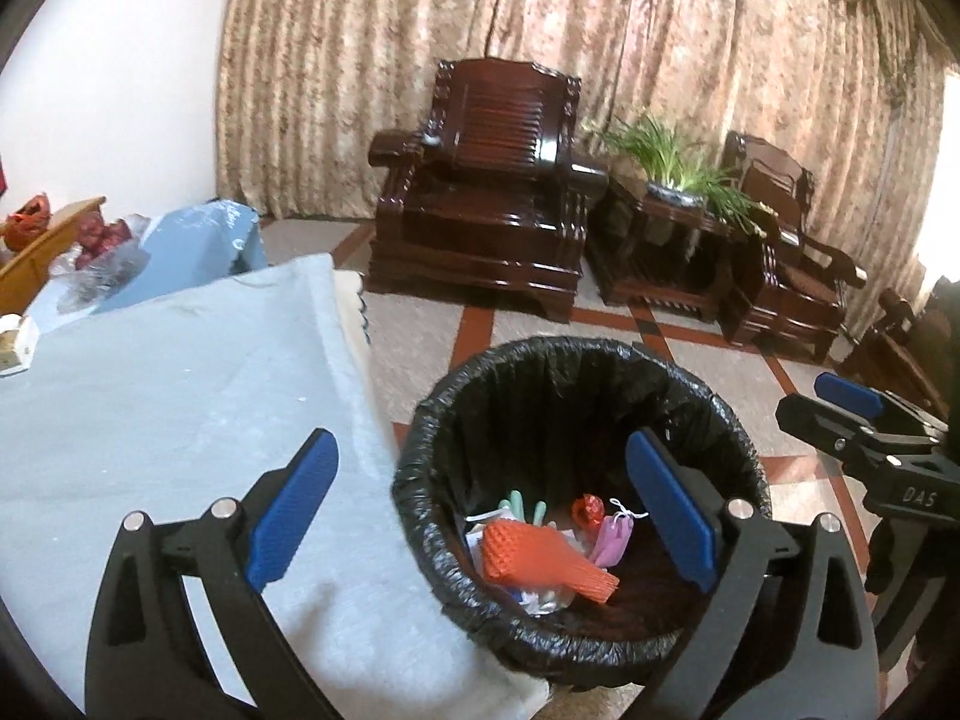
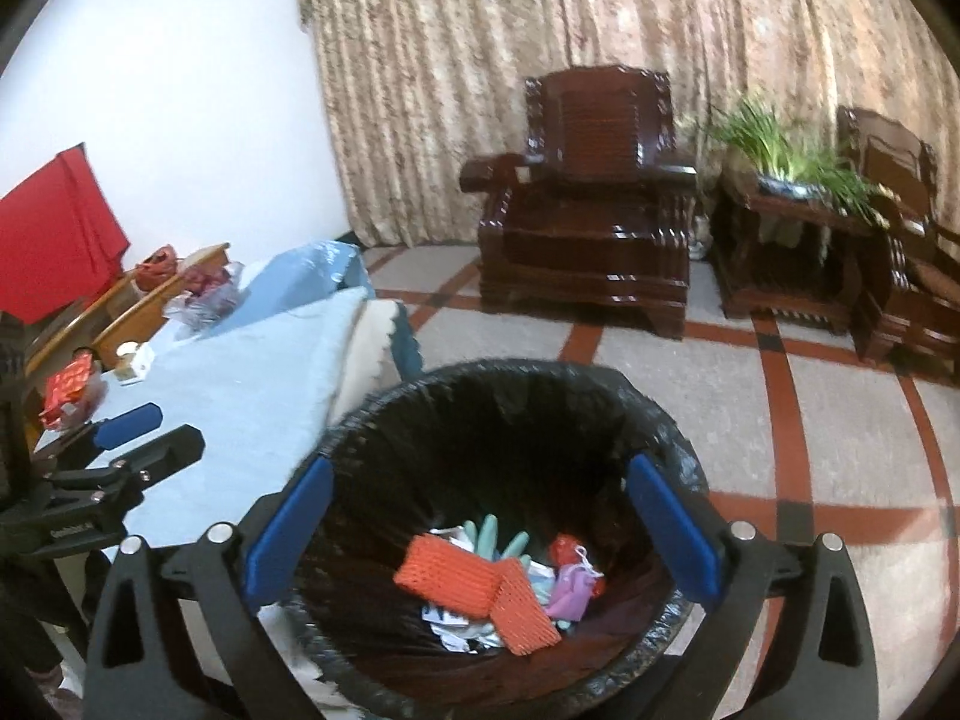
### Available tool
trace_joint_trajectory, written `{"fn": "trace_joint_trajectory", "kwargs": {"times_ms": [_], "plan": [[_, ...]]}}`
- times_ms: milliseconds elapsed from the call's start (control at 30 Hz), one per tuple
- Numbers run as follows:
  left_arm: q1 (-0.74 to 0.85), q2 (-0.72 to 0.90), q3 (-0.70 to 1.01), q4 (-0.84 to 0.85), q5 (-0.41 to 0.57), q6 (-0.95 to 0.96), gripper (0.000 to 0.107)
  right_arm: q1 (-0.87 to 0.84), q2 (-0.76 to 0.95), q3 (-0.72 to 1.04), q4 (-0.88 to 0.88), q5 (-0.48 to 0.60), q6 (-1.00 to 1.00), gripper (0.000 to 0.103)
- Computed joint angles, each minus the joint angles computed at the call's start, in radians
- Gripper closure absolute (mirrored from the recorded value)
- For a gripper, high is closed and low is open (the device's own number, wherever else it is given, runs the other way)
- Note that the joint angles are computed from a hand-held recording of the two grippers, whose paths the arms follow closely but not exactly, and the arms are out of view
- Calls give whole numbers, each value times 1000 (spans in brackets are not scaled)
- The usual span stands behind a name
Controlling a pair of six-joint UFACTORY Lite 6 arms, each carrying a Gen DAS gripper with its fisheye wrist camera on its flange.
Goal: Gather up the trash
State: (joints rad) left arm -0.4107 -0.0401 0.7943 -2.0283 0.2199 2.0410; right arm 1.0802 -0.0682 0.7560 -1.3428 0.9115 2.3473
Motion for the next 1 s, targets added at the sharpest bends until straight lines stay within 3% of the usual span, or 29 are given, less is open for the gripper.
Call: {"fn": "trace_joint_trajectory", "kwargs": {"times_ms": [200, 467, 733, 1000], "plan": [[24, -184, -72, 328, -38, -335, 11, 86, 18, 117, 53, 84, -105, 6], [70, -359, -116, 864, -19, -883, 10, 165, 65, 230, 87, 147, -173, 6], [83, -477, -150, 1110, -1, -1130, 10, 206, 115, 303, 86, 179, -195, 6], [115, -548, -182, 1120, 24, -1141, 10, 232, 158, 357, 91, 204, -221, 6]]}}
